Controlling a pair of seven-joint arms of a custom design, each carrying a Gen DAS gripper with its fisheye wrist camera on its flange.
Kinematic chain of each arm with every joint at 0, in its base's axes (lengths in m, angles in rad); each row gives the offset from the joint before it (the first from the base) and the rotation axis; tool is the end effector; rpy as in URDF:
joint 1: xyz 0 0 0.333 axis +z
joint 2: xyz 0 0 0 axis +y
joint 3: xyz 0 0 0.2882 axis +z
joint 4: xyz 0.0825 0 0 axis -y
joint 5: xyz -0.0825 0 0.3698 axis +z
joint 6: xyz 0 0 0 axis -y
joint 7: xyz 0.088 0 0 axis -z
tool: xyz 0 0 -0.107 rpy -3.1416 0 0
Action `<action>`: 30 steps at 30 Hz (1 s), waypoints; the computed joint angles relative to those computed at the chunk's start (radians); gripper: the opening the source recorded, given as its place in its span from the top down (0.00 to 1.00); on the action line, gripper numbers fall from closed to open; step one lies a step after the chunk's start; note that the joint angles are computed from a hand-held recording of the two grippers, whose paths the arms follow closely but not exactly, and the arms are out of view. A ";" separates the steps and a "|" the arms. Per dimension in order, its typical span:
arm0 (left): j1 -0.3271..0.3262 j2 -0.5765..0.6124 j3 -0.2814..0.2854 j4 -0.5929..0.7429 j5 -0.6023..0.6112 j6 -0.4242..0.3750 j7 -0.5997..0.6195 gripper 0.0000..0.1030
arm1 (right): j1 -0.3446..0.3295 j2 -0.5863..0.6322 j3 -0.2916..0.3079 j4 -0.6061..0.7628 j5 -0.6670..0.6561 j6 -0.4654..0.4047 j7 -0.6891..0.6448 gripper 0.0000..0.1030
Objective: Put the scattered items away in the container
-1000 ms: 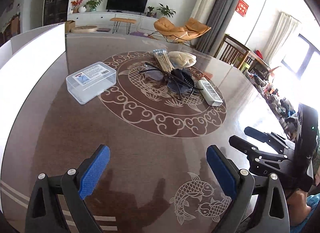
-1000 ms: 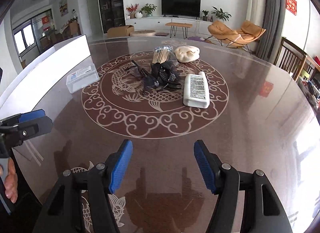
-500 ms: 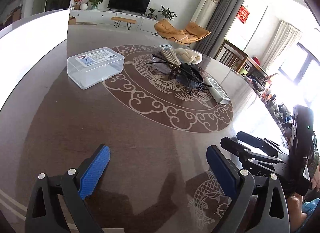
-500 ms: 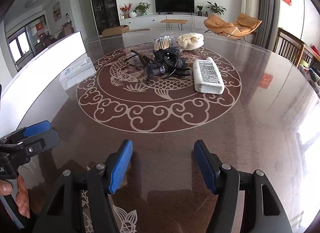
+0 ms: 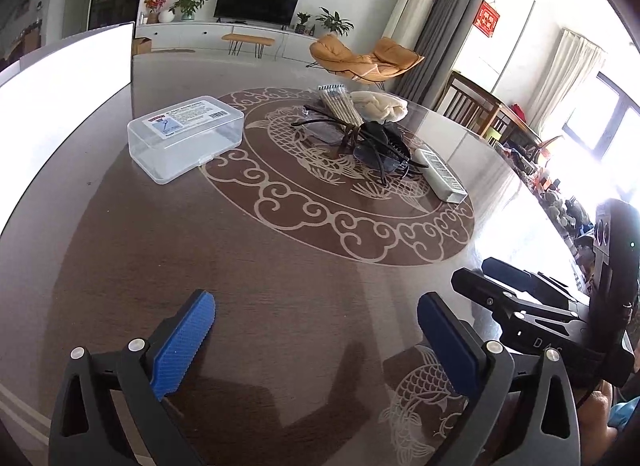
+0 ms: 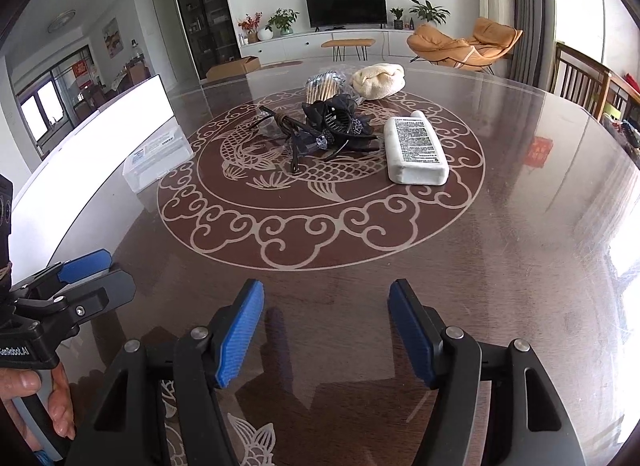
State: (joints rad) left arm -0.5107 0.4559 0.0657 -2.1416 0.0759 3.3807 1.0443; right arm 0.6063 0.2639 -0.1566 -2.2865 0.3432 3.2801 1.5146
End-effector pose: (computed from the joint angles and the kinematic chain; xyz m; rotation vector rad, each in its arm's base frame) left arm 0.5375 -0.2680 0.2681 -1.8819 1.9167 -1.0433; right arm 0.5199 0.2150 0.3074 -1.8877 1.5931 -0.4773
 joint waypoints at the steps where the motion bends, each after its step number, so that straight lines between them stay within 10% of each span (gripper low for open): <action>1: -0.001 0.000 0.001 0.000 0.000 -0.002 0.001 0.00 | 0.004 0.001 -0.003 0.000 0.001 0.000 0.000 0.35; 30: 0.004 -0.001 -0.001 -0.003 0.002 -0.003 0.006 0.00 | 0.072 0.005 -0.076 0.004 -0.025 -0.012 0.028 0.35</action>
State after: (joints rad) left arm -0.5072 0.4546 0.0642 -2.1448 0.0777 3.3779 1.0500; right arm 0.6785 0.2688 -0.2323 -2.2826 0.3187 3.2686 1.5425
